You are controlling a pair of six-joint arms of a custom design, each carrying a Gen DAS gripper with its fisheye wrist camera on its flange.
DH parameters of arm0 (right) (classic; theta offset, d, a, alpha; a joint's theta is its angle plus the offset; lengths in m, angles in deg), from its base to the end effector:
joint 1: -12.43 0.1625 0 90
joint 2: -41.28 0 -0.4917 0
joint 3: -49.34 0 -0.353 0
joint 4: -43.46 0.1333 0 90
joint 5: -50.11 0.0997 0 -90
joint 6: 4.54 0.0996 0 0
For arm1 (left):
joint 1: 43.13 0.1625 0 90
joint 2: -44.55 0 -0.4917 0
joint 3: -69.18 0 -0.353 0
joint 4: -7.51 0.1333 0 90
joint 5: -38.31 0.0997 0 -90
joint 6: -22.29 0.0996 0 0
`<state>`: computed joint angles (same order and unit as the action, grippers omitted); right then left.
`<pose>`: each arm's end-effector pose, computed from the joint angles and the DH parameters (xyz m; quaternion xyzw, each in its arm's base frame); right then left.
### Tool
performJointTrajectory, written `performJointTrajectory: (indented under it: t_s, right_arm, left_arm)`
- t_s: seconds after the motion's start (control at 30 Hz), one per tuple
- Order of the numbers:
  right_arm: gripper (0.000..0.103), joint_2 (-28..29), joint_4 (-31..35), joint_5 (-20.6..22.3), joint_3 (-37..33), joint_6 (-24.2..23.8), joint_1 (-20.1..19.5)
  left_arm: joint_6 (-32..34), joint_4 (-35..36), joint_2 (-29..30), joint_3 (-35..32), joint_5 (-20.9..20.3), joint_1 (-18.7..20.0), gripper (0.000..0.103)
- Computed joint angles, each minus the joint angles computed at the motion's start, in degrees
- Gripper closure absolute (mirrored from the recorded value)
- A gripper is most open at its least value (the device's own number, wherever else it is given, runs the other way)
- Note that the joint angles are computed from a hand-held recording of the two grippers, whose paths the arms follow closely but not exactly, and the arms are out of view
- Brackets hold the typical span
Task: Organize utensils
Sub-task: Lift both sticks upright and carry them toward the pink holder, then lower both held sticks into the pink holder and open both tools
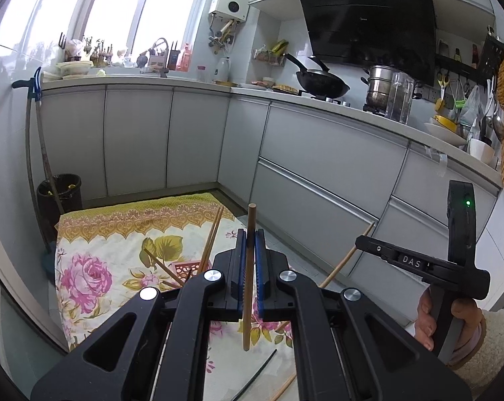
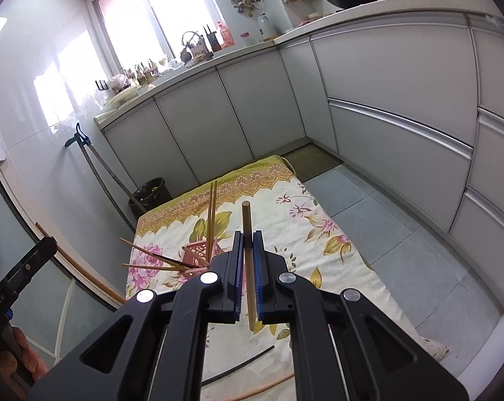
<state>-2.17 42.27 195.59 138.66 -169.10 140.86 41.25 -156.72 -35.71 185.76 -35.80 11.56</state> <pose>0.3962 -0.4169 0.1367 -0.0130 -0.8361 0.4986 0.2285 -0.1609 -0.5050 0.4237 0.3873 0.8541 -0.3370 0.0837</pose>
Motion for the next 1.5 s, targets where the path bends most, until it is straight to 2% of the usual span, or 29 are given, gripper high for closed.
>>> performJointTrajectory:
  t_s: [0.1,0.37,0.67,1.1,1.33,1.43,1.5]
  right_arm:
    - [0.097,-1.21,-0.54,-0.29,-0.12,-1.53,0.23]
    - [0.097,-3.46,-2.94,-0.71,0.02,-5.82,0.52]
    - [0.097,-4.61,-4.54,-1.50,0.32,-8.42,-0.97]
    - [0.097,-4.47,-5.61,-3.03,-0.18,-10.74,-2.45]
    - [0.097,-4.68,-6.41,-3.06,-0.31,-12.15,-1.86]
    - [0.097,-4.80,-6.07,-3.13,-0.80,-11.98,-1.54]
    - [0.097,-4.77,-5.74,-3.14,-1.51,-12.34,-1.13]
  left_arm:
    - [-0.13,-0.62,0.86,-1.93,1.19,-1.03,0.099]
    - [1.82,-6.78,5.73,-6.84,7.83,-3.94,0.099]
    - [5.62,-12.99,14.17,-11.13,14.82,-2.85,0.099]
    - [2.40,-12.43,20.60,-13.36,18.61,1.59,0.099]
    - [0.85,-10.92,20.18,-13.05,19.43,1.81,0.098]
    - [0.24,-10.32,19.41,-12.81,19.33,1.31,0.090]
    - [0.39,-11.26,18.42,-12.07,18.91,0.95,0.089]
